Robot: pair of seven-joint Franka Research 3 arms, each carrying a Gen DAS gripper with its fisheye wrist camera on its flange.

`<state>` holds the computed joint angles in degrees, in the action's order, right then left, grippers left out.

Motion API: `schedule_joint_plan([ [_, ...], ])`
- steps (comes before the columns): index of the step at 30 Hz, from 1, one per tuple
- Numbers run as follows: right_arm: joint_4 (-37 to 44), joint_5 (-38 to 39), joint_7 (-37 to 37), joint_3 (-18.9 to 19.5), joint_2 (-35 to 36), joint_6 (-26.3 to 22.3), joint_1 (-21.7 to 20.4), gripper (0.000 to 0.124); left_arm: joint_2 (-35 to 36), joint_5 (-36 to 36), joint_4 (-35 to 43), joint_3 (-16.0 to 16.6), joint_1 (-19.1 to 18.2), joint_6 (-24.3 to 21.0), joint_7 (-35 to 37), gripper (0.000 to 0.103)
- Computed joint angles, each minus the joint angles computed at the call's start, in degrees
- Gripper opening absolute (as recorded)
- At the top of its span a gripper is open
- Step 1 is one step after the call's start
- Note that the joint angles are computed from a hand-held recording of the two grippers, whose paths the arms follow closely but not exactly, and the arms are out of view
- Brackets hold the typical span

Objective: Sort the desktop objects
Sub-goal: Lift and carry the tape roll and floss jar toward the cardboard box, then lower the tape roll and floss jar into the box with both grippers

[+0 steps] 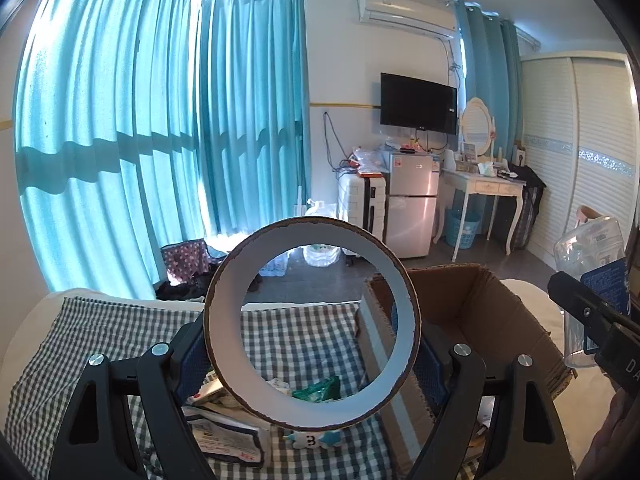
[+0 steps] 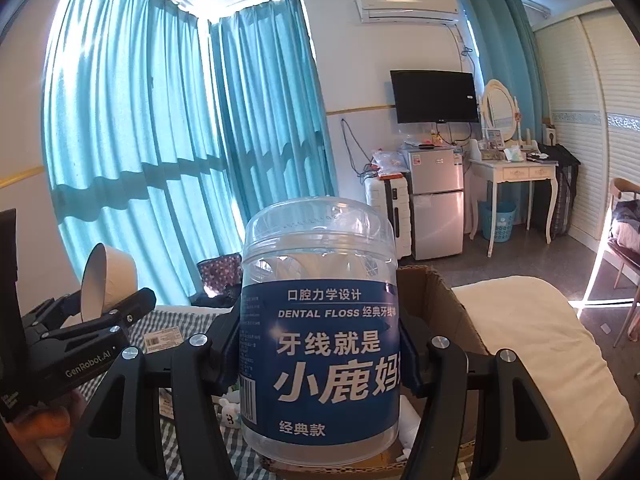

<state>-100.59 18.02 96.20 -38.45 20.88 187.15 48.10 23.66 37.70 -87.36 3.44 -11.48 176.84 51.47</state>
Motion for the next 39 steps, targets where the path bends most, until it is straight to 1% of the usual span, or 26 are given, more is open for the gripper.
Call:
schedule_joint_plan([
  [3,-0.7,0.4,0.7,-5.8,0.8,-0.1,4.4,0.061,0.9,-0.5,1.3,-0.7,-0.3,-0.6,0.4,0.085],
  [7,-1.0,1.4,0.9,-9.1,1.3,-0.4,6.4,0.061,2.0,-1.8,2.8,-1.9,-0.6,-1.3,1.4,0.085],
  [9,-1.0,1.6,1.5,-11.3,2.0,-0.9,7.7,0.061,2.4,-2.3,3.5,-2.3,-0.9,-1.6,2.0,0.085],
  [13,-1.3,1.2,3.1,-14.1,2.8,-1.7,8.9,0.061,3.6,-3.4,4.8,-3.4,-1.0,-2.1,4.0,0.085],
  [15,-1.7,0.8,3.9,-15.7,2.9,-1.8,9.7,0.061,4.1,-3.7,5.3,-3.3,-1.4,-2.0,4.5,0.085],
  [20,-2.5,1.4,4.0,-16.5,2.4,-1.3,9.6,0.061,5.8,-6.0,7.3,-5.1,-1.1,-3.1,7.2,0.085],
  [22,-2.2,1.5,4.2,-15.5,2.3,-1.6,8.4,0.061,6.8,-7.2,8.7,-6.4,-0.8,-3.9,9.2,0.085],
  [24,-1.7,1.0,4.3,-13.0,2.0,-1.9,5.8,0.061,8.1,-8.5,10.4,-7.5,-0.7,-4.9,11.4,0.085],
  [25,-1.4,0.7,4.6,-12.6,2.2,-2.4,5.2,0.061,8.9,-9.3,11.4,-8.3,-0.5,-5.6,12.7,0.085],
  [26,-0.7,0.1,5.3,-12.2,2.7,-3.1,4.5,0.061,9.7,-10.1,12.5,-8.9,-0.4,-6.3,14.0,0.085],
  [29,1.3,-1.8,6.3,-8.6,3.4,-5.5,0.5,0.061,12.3,-12.1,16.2,-9.9,-0.7,-8.3,17.2,0.085],
  [30,1.8,-2.5,6.7,-8.0,3.7,-6.4,-0.4,0.061,13.4,-12.7,17.7,-9.9,-1.0,-9.2,18.0,0.085],
  [31,2.7,-3.5,7.3,-8.1,4.5,-7.9,-0.7,0.061,14.3,-13.4,19.1,-10.0,-1.2,-10.1,18.7,0.085],
  [32,3.1,-4.4,7.7,-8.1,4.9,-9.0,-1.0,0.061,15.7,-14.3,21.2,-10.4,-1.3,-11.6,19.6,0.085],
  [33,3.4,-5.2,7.7,-7.2,4.9,-9.8,-2.0,0.061,17.0,-15.4,23.3,-10.8,-1.2,-13.0,20.5,0.085],
  [36,4.6,-6.5,7.0,-2.5,4.7,-11.9,-6.4,0.061,20.8,-18.3,29.7,-11.7,-1.4,-17.9,23.4,0.085],
  [39,6.1,-7.4,6.6,1.8,4.9,-13.2,-10.4,0.061,26.5,-21.0,39.7,-12.3,-2.5,-25.1,27.2,0.085],
])
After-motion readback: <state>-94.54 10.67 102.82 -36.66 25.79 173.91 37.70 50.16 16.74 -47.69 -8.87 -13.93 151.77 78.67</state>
